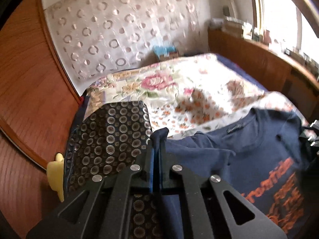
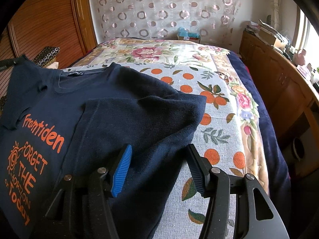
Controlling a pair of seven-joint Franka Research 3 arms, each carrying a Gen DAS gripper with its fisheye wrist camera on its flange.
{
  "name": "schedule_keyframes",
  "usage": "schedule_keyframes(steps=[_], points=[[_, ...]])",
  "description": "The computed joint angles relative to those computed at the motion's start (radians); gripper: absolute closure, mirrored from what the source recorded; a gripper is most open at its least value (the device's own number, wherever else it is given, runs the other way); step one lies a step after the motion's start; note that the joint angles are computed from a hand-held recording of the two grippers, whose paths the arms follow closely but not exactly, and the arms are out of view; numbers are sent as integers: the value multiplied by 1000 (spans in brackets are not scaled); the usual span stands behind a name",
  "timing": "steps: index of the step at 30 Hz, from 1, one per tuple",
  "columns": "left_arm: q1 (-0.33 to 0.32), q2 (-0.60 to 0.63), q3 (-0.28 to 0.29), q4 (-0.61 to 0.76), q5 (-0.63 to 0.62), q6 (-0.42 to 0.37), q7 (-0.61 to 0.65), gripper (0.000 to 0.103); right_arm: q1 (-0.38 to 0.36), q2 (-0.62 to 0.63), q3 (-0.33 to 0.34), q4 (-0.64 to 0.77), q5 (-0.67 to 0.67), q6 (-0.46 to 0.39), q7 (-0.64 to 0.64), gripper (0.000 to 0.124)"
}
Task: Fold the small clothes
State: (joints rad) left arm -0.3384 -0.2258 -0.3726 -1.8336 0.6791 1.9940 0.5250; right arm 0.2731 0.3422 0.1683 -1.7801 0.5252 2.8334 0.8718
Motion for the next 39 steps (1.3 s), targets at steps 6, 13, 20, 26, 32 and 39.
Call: schedule_keyframes(steps=[6, 13, 20, 26, 32, 39], points=[[-6, -51, -11, -35, 6, 49, -26, 99, 1, 13, -3, 23, -3, -13, 0, 64], [-8, -85, -37, -74, 13, 87, -63, 99, 29, 133, -49, 226, -112, -130, 113, 64], [-22, -124, -60, -123, -10, 111, -114, 99, 16, 150, -2, 245, -105, -115, 55, 116], [-51, -179, -105, -170, -19, 107, -171, 99, -103, -25, 179, 11, 212, 86, -269, 118], [-85, -257, -168, -222, -26, 79, -265, 99, -234, -282, 287, -191, 829, 24, -785, 118], [-137, -373, -244, -327, -66, 20, -455, 99, -196, -525, 142, -459, 1099, -147, -982, 118]])
